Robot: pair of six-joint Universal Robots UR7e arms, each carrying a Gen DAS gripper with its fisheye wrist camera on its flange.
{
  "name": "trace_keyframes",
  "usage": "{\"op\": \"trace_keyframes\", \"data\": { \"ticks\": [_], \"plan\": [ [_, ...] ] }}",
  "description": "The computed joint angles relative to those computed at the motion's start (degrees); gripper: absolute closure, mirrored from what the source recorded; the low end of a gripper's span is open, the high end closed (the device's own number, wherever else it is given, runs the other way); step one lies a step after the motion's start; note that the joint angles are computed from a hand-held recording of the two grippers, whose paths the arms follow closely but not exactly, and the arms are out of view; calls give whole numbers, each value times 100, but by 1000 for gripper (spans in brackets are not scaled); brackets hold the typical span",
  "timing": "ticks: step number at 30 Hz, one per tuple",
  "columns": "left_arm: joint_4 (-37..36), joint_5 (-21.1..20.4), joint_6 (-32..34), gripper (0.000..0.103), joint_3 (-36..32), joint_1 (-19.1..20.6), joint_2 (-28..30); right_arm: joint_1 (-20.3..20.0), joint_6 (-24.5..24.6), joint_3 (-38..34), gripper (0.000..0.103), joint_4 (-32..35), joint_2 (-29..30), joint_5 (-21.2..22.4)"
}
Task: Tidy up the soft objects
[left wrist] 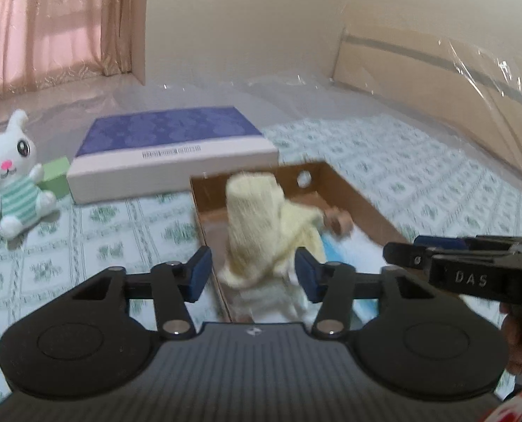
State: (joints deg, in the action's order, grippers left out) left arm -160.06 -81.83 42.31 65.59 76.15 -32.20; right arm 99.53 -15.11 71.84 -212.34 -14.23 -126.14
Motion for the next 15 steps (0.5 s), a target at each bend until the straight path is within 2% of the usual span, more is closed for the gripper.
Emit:
{"op": "trace_keyframes", "data": {
  "ticks": [2,6,8,12,15],
  "plan": [
    [77,0,-42,61,-358,-36,175,-11,-45,-250,59,179,43,137],
    [416,-95,-145,80,-1172,-83,591,-30,-2,-915,72,701,219,298],
    [641,-120,-207,88,-1609,-99,850,-47,101,-1163,75,855,303,302],
    [1179,224,-280,101,-2453,-134,1424,-88,120,-1308,76,835,363,337],
    [1528,241,-339,102,-2592,-82,1575,-140,156,-1161,76,772,309,333]
  ]
}}
